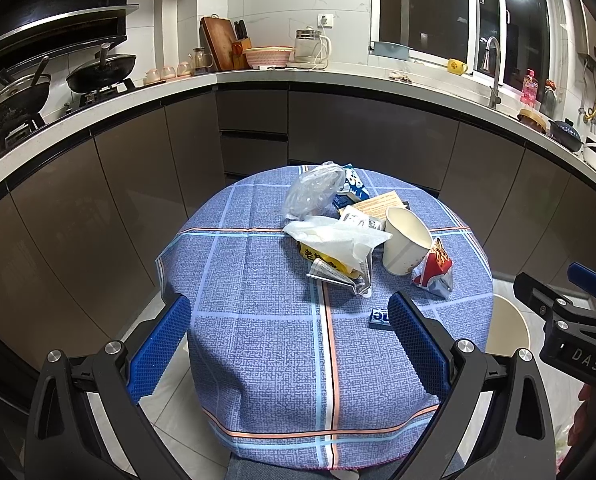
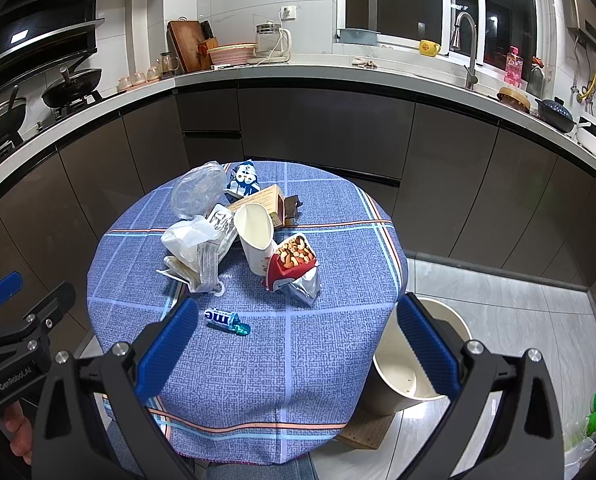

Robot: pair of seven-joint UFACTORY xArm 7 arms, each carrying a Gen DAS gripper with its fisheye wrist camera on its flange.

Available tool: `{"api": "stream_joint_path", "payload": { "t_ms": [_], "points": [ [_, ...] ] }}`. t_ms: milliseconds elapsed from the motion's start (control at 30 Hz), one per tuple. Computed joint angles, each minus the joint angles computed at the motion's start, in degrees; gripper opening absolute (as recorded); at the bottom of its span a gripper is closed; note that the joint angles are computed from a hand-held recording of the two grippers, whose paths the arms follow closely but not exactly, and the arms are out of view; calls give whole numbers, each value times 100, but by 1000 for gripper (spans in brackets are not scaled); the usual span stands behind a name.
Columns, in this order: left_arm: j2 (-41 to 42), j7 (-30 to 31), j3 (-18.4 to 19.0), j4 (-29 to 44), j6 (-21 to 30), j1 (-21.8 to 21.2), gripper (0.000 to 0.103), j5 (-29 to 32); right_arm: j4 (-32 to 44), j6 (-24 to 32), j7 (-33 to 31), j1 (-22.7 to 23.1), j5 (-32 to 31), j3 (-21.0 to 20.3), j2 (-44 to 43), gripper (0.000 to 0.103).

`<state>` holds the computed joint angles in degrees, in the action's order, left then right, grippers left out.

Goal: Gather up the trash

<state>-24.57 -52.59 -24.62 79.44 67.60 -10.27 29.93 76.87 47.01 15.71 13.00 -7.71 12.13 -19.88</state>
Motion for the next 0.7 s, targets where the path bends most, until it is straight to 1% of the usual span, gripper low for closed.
{"api": "stream_joint_path", "payload": {
  "t_ms": [133, 167, 700],
  "points": [
    [3, -3, 1, 4, 3, -4, 95, 4, 15, 10, 8, 2, -2, 6, 14, 100],
    [7, 2, -2, 18, 13, -6, 95, 4, -102, -32, -67, 13, 44, -64, -70, 100],
    [38, -5, -11, 54, 33, -24, 95, 28, -81, -49, -44, -19, 39, -28, -31, 100]
  ]
}}
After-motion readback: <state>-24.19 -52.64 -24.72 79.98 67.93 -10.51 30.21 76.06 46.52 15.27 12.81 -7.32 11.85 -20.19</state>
